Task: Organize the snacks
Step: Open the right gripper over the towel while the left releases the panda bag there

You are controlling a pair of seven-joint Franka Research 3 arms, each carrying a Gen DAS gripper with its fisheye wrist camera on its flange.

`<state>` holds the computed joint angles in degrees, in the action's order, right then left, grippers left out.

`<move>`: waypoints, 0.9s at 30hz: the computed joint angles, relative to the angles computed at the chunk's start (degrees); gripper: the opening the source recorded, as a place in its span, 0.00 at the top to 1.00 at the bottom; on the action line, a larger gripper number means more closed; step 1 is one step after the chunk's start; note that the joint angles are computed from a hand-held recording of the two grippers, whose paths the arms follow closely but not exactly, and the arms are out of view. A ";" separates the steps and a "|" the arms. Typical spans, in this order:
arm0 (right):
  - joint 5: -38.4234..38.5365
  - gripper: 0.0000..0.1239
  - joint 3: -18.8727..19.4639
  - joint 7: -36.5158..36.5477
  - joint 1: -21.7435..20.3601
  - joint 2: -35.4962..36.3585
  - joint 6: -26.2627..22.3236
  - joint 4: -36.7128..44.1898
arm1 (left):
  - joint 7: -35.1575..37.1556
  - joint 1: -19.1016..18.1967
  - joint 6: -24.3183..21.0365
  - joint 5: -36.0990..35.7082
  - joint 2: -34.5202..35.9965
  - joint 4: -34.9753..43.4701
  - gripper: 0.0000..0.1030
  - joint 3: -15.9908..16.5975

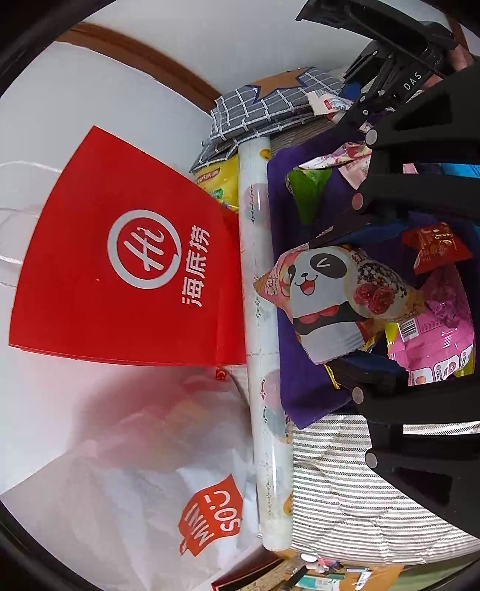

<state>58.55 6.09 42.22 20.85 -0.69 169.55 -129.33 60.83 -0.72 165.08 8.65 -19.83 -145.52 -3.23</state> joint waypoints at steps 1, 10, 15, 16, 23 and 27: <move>-0.44 0.63 -0.05 0.51 -0.05 0.19 -0.30 0.06 | 0.02 0.00 -0.33 0.03 0.24 0.17 0.54 -0.08; -5.44 0.63 0.33 4.49 -0.34 1.52 -0.87 0.14 | 0.52 -0.59 -3.19 0.41 2.66 2.00 0.54 -1.12; -8.49 0.63 0.53 6.77 -0.61 2.15 -1.27 0.20 | 1.83 -1.52 -3.92 -0.46 3.21 2.42 0.54 -0.97; -8.54 0.63 0.57 6.79 -0.68 2.18 -1.54 0.27 | 2.07 -1.61 -3.97 -0.47 3.29 2.50 0.54 -1.05; -10.32 0.62 0.72 7.97 -0.82 2.35 -1.52 0.26 | 3.00 -1.97 -4.45 -0.63 4.12 3.04 0.54 -1.49; -11.48 0.62 0.66 9.24 -1.07 2.88 -1.92 0.62 | 2.71 -1.80 -5.15 0.00 4.91 3.64 0.54 -2.11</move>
